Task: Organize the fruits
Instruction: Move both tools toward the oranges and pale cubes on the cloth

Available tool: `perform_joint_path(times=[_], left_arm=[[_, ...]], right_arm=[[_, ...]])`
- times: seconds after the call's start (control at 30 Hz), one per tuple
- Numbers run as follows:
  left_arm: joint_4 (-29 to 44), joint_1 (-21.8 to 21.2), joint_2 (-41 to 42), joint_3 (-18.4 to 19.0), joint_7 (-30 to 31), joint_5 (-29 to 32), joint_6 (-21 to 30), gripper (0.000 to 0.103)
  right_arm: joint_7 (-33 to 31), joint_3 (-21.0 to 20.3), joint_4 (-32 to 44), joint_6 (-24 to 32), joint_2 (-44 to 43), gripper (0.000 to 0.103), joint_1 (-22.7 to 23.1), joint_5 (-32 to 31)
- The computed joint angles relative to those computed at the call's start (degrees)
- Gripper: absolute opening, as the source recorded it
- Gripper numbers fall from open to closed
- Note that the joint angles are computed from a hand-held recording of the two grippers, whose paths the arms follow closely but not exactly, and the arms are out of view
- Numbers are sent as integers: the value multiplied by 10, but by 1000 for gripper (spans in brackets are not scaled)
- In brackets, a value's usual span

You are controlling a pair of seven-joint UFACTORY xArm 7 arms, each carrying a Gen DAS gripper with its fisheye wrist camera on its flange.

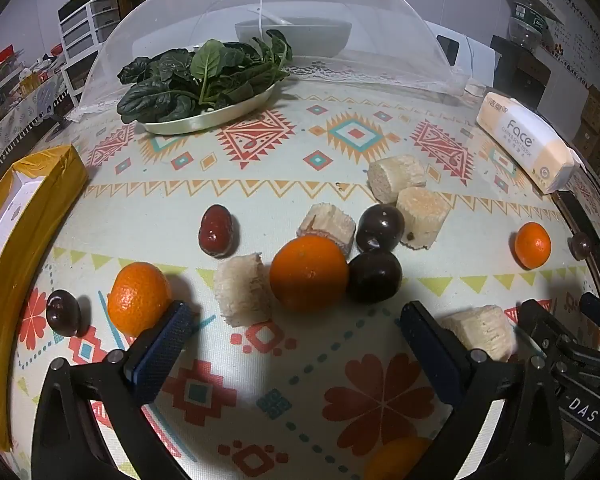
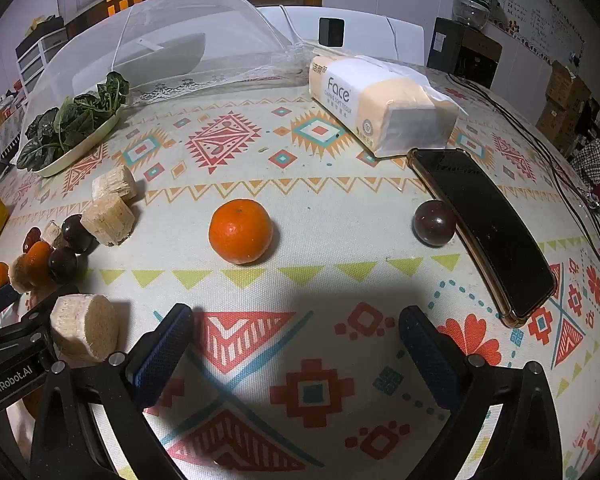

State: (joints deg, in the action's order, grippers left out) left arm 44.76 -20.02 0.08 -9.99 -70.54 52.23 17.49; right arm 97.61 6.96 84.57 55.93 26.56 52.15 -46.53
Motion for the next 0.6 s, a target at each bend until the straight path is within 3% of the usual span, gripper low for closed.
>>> perform_joint_path(times=[0.1, 0.27, 0.37, 0.6], left_arm=[[30, -15, 17, -7, -82, 18, 62, 103], [63, -44, 38, -8, -156, 21, 128, 103], [61, -51, 31, -6, -184, 19, 150, 103], [87, -60, 50, 1, -188, 4, 172, 103]], right_arm=[[2, 0, 4, 3, 2, 103, 0, 3], [-9, 2, 18, 10, 8, 103, -4, 28], [-8, 0, 15, 8, 7, 103, -2, 30], [-4, -1, 10, 7, 4, 103, -2, 28]])
